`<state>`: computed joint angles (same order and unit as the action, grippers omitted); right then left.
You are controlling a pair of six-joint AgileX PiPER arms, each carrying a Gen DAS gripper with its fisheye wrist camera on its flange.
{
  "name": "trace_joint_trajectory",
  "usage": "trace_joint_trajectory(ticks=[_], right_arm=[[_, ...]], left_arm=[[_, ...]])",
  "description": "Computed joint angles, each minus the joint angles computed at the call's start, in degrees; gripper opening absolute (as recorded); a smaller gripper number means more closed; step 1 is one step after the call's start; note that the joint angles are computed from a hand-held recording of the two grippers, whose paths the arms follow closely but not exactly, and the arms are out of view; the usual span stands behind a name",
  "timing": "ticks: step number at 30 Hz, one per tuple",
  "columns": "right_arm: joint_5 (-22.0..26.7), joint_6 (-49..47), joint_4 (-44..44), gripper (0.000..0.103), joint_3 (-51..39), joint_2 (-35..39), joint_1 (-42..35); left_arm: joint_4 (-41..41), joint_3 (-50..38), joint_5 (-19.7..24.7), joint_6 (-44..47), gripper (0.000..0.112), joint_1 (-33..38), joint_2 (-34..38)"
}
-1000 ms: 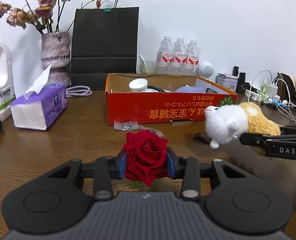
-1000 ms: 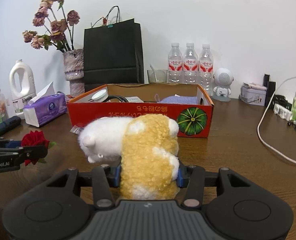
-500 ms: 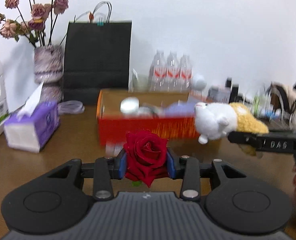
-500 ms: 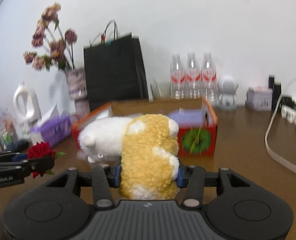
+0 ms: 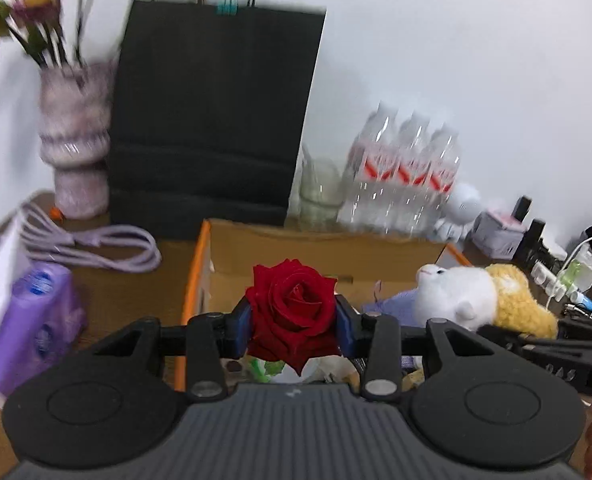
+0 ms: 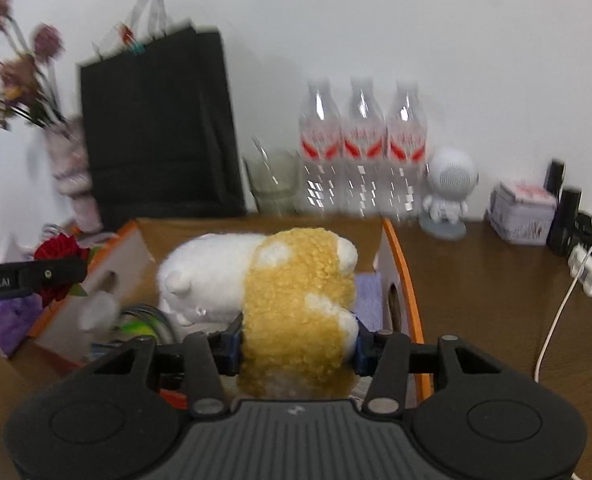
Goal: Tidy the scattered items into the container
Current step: 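Carry the rose and plush toy into the box and open both tools, then move both tools back toward the clear packets and black clip on the desk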
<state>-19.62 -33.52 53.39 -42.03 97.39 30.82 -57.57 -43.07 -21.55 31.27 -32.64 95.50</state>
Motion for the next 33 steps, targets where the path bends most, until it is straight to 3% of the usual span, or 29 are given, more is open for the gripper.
trace_joint_trajectory(ticks=[3, 5, 6, 7, 8, 9, 11, 14, 22, 27, 30, 33], right_arm=[[2.0, 1.6, -0.8, 0.048, -2.4, 3.1, -1.4], [3.5, 2.8, -1.6, 0.051, -3.5, 4.5, -2.0], [3.6, 3.0, -1.5, 0.057, -3.7, 4.9, -2.0], [3.6, 3.7, -1.6, 0.077, -4.0, 5.2, -2.0], [3.6, 5.5, -3.0, 0.086, -4.0, 5.4, -2.1], [3.5, 7.8, -5.1, 0.097, -3.8, 5.3, -2.3], [3.6, 9.6, -7.5, 0.097, -3.6, 4.8, -2.6], [4.0, 3.0, -1.5, 0.101, -4.1, 4.1, -2.1], [3.3, -3.7, 5.1, 0.103, -1.6, 0.1, 0.0], [-2.2, 0.5, 0.1, 0.103, 8.4, -8.8, 5.3], [-6.9, 3.5, -1.4, 0.103, 16.3, -13.9, 10.9], [-12.5, 9.1, -0.8, 0.103, 23.2, -14.6, 18.3]], left_arm=[[-4.7, -4.0, 0.7, 5.2, 0.045, 0.6, 3.8], [-6.7, -5.9, 1.7, 6.9, 0.056, 1.3, 5.8], [-6.7, -6.4, 2.2, 6.8, 0.060, 1.5, 6.5], [-6.8, -7.0, 2.9, 6.8, 0.075, 2.0, 7.1], [-6.6, -7.4, 3.7, 6.4, 0.089, 2.4, 7.5], [-4.2, -7.5, 4.7, 3.9, 0.093, 3.0, 7.7], [-3.3, -7.5, 6.1, 3.0, 0.103, 3.6, 7.5], [-12.9, -8.2, 5.1, 13.4, 0.103, 2.8, 7.5], [-11.3, -3.2, 2.7, 12.4, 0.103, 0.0, 2.2], [1.5, 10.4, -4.6, 0.0, 0.103, -5.6, -9.2], [0.0, 18.3, -9.2, 1.0, 0.103, -11.0, -14.5], [-4.9, 24.9, -15.9, 0.1, 0.103, -19.1, -15.3]])
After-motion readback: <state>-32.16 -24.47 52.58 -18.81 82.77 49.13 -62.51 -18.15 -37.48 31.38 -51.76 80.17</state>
